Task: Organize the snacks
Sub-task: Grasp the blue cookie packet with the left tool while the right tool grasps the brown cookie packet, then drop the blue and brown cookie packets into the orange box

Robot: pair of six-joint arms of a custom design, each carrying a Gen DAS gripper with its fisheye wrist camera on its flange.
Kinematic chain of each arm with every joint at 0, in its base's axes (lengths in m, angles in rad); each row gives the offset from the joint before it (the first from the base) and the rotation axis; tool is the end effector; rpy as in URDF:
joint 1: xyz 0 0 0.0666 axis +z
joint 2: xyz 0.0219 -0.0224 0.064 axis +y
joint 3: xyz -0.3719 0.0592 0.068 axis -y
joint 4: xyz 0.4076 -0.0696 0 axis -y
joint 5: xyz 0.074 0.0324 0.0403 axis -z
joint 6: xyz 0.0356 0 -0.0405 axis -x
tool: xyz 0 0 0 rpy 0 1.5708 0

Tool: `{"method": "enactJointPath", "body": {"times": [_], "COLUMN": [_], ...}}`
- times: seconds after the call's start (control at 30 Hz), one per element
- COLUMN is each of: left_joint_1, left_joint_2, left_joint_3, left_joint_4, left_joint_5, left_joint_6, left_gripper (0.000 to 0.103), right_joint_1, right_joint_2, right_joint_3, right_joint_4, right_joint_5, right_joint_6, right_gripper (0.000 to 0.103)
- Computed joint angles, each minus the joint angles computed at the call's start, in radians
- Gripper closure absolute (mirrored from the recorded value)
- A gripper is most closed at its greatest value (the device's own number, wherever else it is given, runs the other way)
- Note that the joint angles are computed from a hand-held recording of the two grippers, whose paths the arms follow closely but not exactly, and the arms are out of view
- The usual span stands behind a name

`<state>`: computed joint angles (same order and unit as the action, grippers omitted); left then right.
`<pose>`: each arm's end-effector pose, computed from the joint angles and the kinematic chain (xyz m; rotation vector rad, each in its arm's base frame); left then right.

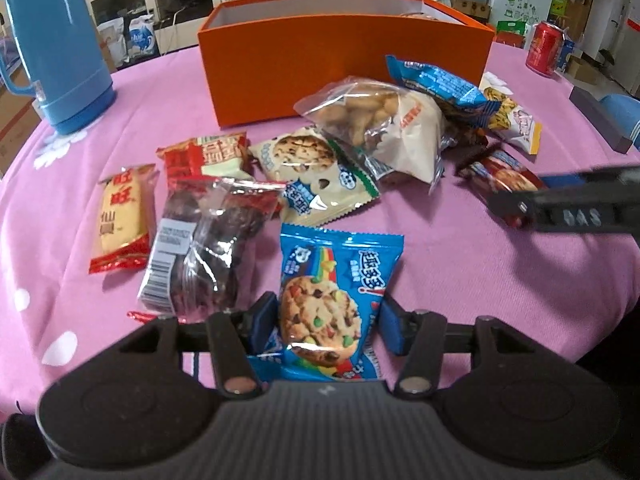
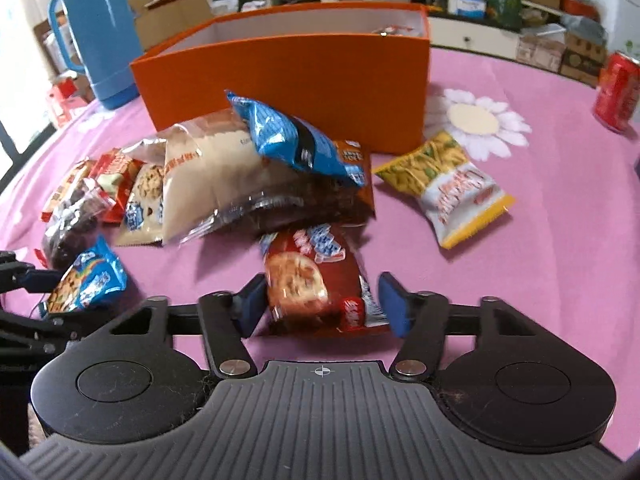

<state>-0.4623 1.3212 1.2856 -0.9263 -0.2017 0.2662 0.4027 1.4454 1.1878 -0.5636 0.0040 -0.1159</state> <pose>0.4195 -0.2015 0.4038 0.1659 2.4992 -0.0435 0.4708 0.2000 0.3239 -0.3419 2.3811 0.2380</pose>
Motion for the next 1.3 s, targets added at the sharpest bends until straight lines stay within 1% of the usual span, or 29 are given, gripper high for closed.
{"method": "enactJointPath", "body": {"times": [0.17,0.23,0.3,0.33,0.37,0.43,0.47,0.53,0.57,0.6,0.63,0.67,0.7,0.77,0.83,0.93,1.0,1.17,1.3], "left_joint_1": [-0.006,-0.007,-0.005,-0.003,0.000,0.004,0.002,0.002,0.005,0.007,0.008,0.008,0.008,0.010,0.009,0.003,0.003,0.028,0.051], "left_joint_2": [-0.018,-0.018,-0.020,-0.022,-0.024,-0.013,-0.021,-0.028,-0.030,-0.034,-0.035,-0.034,-0.038,-0.050,-0.064,-0.076,-0.083,-0.100,-0.106], "left_joint_3": [-0.018,-0.017,-0.015,-0.017,-0.020,-0.016,-0.029,-0.040,-0.042,-0.044,-0.041,-0.037,-0.040,-0.045,-0.050,-0.047,-0.040,-0.001,0.037], "left_joint_4": [0.006,0.000,0.004,0.011,0.017,0.000,0.018,0.028,0.031,0.035,0.033,0.028,0.032,0.040,0.049,0.045,0.042,0.047,0.062], "left_joint_5": [0.003,-0.003,-0.027,-0.030,-0.025,-0.012,-0.017,-0.013,-0.003,0.008,0.013,0.016,0.019,0.020,0.024,0.011,0.010,0.025,0.000], "left_joint_6": [-0.003,-0.014,-0.023,-0.024,-0.028,-0.035,-0.028,-0.015,-0.004,0.000,0.005,0.015,0.029,0.048,0.052,0.052,0.053,0.029,-0.018], "left_gripper": [0.046,0.039,0.035,0.033,0.033,0.032,0.032,0.034,0.037,0.053,0.054,0.054,0.054,0.054,0.054,0.054,0.054,0.053,0.053], "right_joint_1": [0.028,0.026,0.021,0.024,0.031,0.045,0.050,0.057,0.063,0.071,0.080,0.086,0.081,0.068,0.068,0.062,0.067,0.069,0.055], "right_joint_2": [-0.094,-0.104,-0.109,-0.112,-0.111,-0.095,-0.085,-0.074,-0.070,-0.073,-0.076,-0.083,-0.093,-0.113,-0.133,-0.175,-0.209,-0.271,-0.276], "right_joint_3": [-0.093,-0.095,-0.096,-0.095,-0.094,-0.080,-0.076,-0.076,-0.082,-0.092,-0.096,-0.102,-0.108,-0.126,-0.143,-0.174,-0.192,-0.182,-0.128], "right_joint_4": [-0.007,-0.024,-0.008,0.005,0.014,0.007,0.001,-0.005,0.002,0.019,0.021,0.024,0.026,0.033,0.029,0.028,0.024,0.001,0.014], "right_joint_5": [0.039,0.035,0.021,0.034,0.056,0.086,0.086,0.082,0.096,0.121,0.152,0.171,0.151,0.116,0.124,0.100,0.091,0.075,0.063], "right_joint_6": [-0.094,-0.126,-0.154,-0.153,-0.145,-0.117,-0.111,-0.105,-0.095,-0.078,-0.062,-0.050,-0.061,-0.110,-0.143,-0.209,-0.235,-0.253,-0.243], "right_gripper": [0.066,0.057,0.036,0.032,0.027,0.027,0.027,0.035,0.039,0.045,0.054,0.077,0.076,0.076,0.076,0.076,0.076,0.076,0.076]}}
